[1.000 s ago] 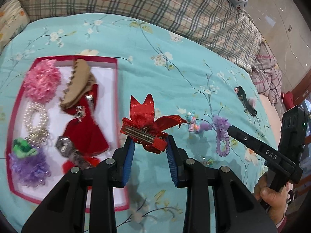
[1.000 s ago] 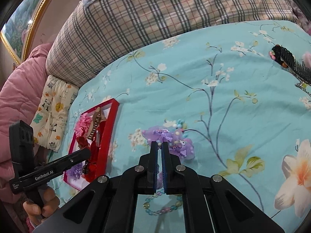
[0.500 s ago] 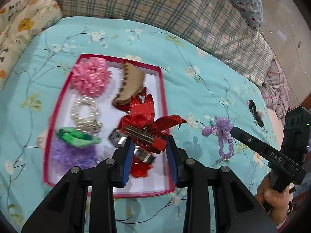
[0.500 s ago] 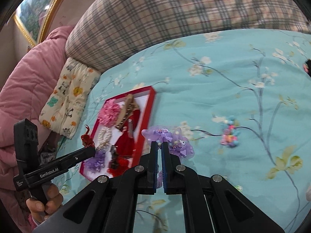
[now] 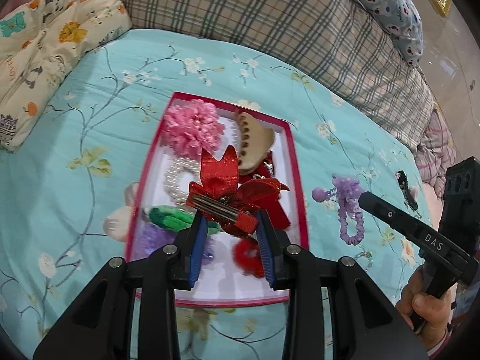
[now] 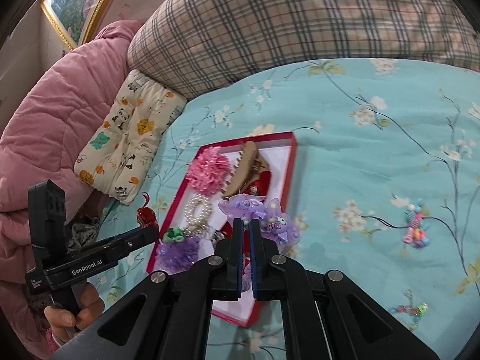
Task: Organize jewelry
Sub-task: 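Carry the red bow clip and purple cartoon clip into the white box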
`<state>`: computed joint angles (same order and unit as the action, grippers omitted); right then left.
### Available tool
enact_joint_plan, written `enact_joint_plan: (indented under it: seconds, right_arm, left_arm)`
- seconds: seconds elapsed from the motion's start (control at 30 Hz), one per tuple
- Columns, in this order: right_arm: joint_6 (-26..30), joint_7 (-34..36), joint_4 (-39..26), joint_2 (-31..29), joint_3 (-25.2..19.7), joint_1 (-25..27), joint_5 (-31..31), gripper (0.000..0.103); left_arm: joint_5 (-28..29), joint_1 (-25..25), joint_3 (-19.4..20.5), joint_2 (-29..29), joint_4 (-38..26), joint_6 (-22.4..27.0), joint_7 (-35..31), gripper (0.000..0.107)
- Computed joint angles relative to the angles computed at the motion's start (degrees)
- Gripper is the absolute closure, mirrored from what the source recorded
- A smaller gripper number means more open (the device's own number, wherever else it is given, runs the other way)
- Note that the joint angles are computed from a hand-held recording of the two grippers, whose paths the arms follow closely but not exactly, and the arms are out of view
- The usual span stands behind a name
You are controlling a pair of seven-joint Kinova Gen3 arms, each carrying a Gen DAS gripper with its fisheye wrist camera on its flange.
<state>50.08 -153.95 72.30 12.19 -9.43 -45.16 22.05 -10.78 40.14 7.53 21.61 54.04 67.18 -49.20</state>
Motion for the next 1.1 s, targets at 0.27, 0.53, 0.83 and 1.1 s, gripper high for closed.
enact_joint_plan:
  seconds: [0.27, 0.53, 0.83, 1.1]
  right_arm:
    - [-0.35, 2.79, -4.71, 4.35, 0.86, -0.28, -2.22, 0.100]
    - [0.10, 6.65, -8.11, 8.33, 2.36, 0.21, -5.81, 0.100]
    - [1.36, 11.85, -10.22, 11.59, 2.93, 1.52, -10.15, 0.100]
    - [1.24, 13.27, -10.41, 12.53, 3.55, 1.58, -11.74, 0.100]
  left_arm:
    - [0.62, -2.35, -0.29, 0.50, 0.27, 0.70, -1.90, 0.077]
    - [2.17, -4.23, -0.67, 3.55, -2.34, 1.59, -4.83, 0.077]
    - [4.54, -5.25, -1.50, 8.38, -6.24, 5.09, -7.29, 0.077]
    - [5.27, -5.09, -2.12, 9.74, -6.99, 6.08, -7.47, 0.077]
